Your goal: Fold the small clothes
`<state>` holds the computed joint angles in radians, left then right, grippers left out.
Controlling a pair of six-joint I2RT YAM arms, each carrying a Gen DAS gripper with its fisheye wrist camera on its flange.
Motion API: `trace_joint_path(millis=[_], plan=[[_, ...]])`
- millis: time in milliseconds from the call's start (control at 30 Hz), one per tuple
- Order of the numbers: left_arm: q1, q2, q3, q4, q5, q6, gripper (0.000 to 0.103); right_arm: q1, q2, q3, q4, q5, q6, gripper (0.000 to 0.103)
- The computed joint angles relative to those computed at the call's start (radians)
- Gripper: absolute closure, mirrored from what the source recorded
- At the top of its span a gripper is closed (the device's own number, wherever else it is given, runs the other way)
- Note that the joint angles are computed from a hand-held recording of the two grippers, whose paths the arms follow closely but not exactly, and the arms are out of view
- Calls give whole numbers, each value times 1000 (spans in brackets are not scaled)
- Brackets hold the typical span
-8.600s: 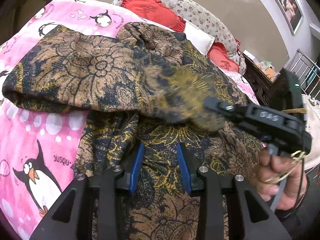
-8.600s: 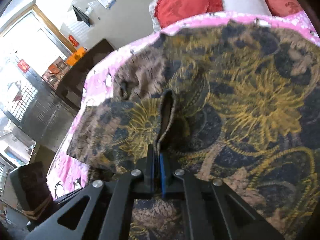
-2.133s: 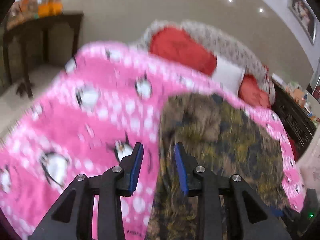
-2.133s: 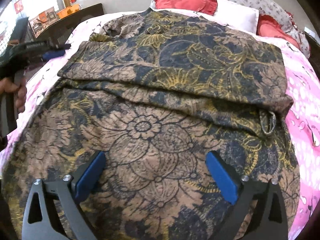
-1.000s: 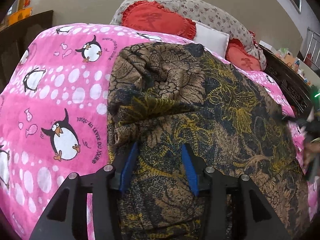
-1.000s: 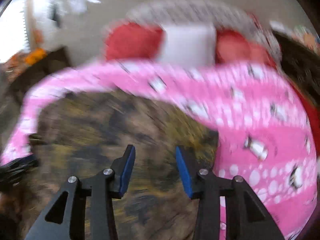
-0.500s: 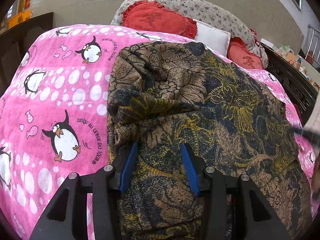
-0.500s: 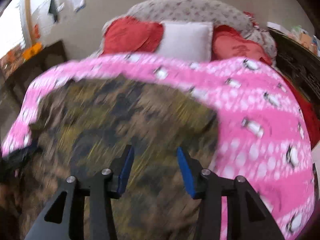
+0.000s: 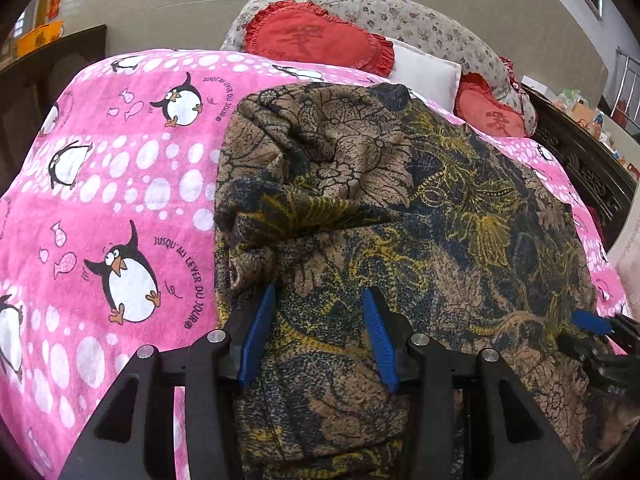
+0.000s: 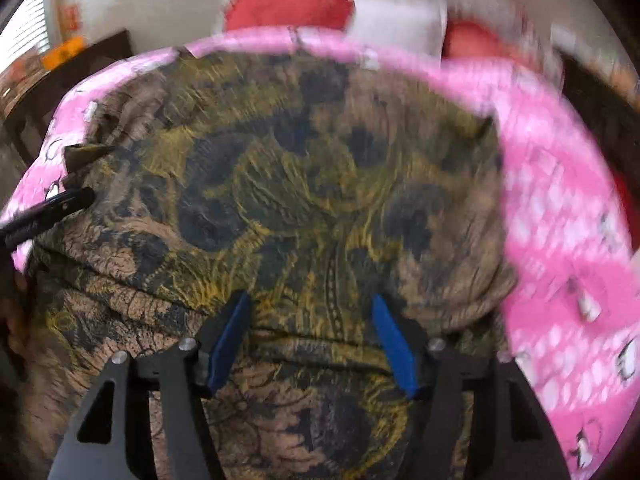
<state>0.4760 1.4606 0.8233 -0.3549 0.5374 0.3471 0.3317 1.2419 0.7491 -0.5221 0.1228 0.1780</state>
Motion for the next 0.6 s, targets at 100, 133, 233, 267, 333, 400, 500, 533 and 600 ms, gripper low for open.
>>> trace_joint_path(millis=[100,133,233,267,333,400,500,533,600], plan=[[2,2,3,-2,5,2,77,24,-59,53,-150,-15,45,37],[8,2,6,-9,13,7,77,33,-114,49,-187,-27,43,37],[71,-5,63,-163,74,107,77,63,-248,45,-326,-58,38,36],[117,-5,101,-264,111,179,77,72,-310,26,-380,-82,36,36],[254,10,190,-514,191,390,77,63,-414,-39,-454,-129,-13,34],[382,21,241,-691,217,606,77,98,-525,-138,-486,-96,-35,30],[600,35,273,-896,157,931,77,227,-714,-230,-467,-2,-6,25],[689,55,292,-976,121,1039,77,218,-695,-224,-465,-11,-9,22],[837,100,325,-1114,80,1225,77,229,-680,-228,-451,-5,-5,19]])
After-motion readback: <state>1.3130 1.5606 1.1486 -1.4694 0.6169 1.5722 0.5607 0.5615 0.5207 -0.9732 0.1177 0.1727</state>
